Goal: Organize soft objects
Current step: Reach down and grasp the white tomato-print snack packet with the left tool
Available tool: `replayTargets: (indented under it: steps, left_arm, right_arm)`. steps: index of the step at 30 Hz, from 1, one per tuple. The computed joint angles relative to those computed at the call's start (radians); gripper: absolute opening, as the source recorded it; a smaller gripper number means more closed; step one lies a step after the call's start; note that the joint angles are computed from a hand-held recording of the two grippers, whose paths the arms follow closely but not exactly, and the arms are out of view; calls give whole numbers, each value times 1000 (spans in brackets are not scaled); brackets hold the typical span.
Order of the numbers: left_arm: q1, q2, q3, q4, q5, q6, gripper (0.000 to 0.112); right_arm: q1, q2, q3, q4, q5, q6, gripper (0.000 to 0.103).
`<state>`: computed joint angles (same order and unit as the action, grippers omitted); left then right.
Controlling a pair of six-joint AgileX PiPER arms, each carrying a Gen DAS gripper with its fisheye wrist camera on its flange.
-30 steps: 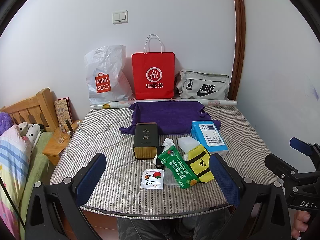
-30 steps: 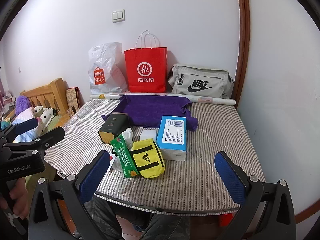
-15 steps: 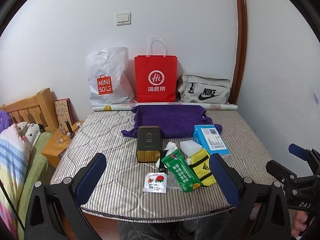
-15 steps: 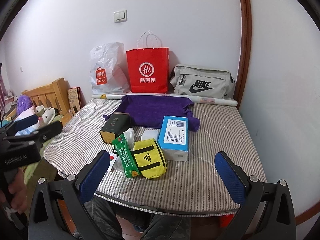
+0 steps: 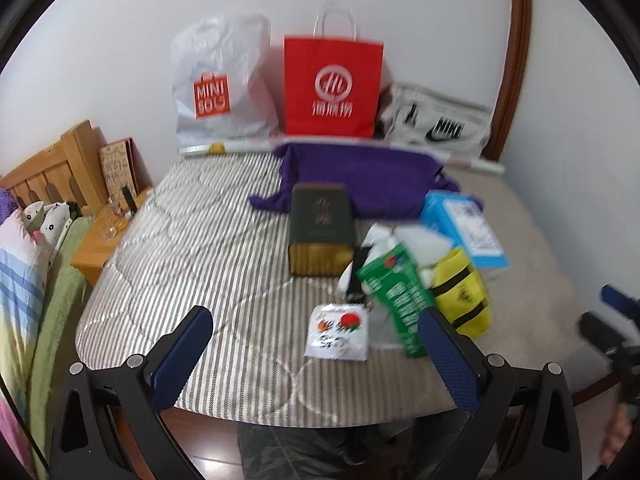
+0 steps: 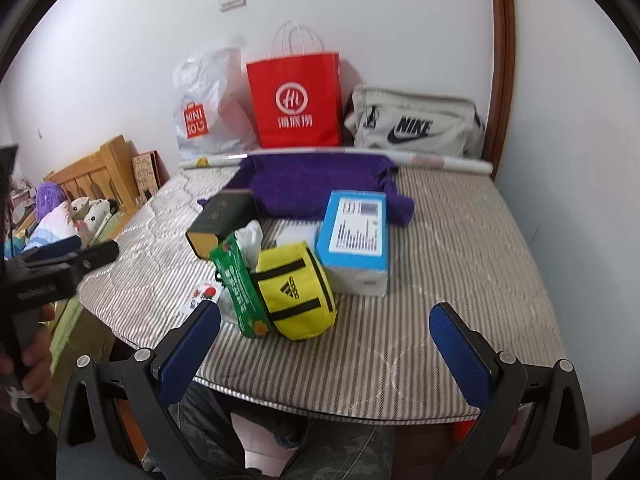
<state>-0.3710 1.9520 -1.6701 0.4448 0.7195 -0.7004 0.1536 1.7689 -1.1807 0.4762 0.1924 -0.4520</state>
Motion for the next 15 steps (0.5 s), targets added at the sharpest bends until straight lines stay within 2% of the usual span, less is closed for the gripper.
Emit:
replayTargets:
  steps: [2, 6, 8, 12, 15]
  left_arm:
    - [17, 39, -20, -55, -5, 46, 103]
    - [73, 123, -52, -312, -58, 284, 103]
    - [92, 167, -66, -410, -77, 369, 103]
    - [98, 234, -91, -401, -106, 365, 103]
    - [96, 282, -124, -373, -110, 352, 100]
  right_arm:
    - [-10, 26, -15, 93, 13, -91, 103]
    - [-9, 84, -50, -57, 3, 55, 103]
    - [-20, 120, -81, -31, 26, 36, 103]
    - [-57, 196, -152, 121, 109, -88, 103]
    - [-67, 230, -178, 142, 110, -91, 103]
